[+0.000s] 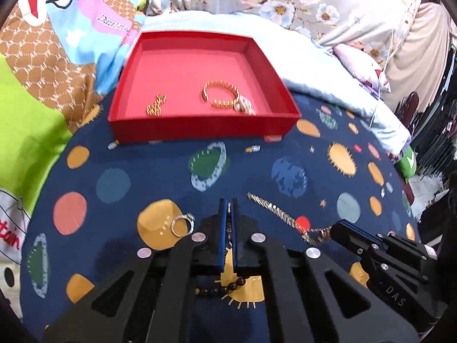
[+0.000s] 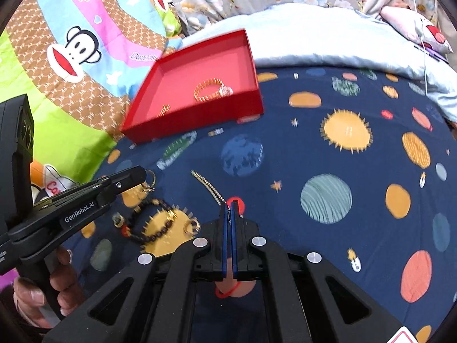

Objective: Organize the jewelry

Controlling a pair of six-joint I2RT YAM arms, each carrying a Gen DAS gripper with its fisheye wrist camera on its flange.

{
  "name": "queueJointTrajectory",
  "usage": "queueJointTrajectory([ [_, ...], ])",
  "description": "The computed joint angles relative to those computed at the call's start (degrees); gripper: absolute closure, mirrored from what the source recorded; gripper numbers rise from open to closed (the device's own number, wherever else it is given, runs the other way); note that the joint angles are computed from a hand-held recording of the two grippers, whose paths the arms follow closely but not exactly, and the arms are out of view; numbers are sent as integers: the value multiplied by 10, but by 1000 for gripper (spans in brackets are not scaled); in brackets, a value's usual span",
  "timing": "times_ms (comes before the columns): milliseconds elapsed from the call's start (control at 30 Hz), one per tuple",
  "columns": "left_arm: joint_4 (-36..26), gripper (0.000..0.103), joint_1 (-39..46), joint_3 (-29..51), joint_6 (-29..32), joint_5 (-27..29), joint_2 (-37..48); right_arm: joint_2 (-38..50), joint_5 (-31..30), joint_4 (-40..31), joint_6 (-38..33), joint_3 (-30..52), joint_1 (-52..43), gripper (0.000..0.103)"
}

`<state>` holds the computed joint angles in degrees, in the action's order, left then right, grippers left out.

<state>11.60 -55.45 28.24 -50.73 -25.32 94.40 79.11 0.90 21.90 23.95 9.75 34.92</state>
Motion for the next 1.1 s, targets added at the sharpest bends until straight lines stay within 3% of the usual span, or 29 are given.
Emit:
queueJointTrajectory([
  [233, -60, 101, 24, -4, 23, -7, -87, -101, -3, -95, -22, 33, -17, 102],
  [533, -105, 101, 108, 38, 106, 18, -151, -111, -28, -140, -80, 139, -80, 102],
  [833, -122, 101, 213, 164, 225, 59, -80, 42, -40, -141, -124, 332, -99, 102],
  [1100, -91, 101, 290, 256, 282, 93, 23, 207, -45, -140, -133, 502, -101, 102],
])
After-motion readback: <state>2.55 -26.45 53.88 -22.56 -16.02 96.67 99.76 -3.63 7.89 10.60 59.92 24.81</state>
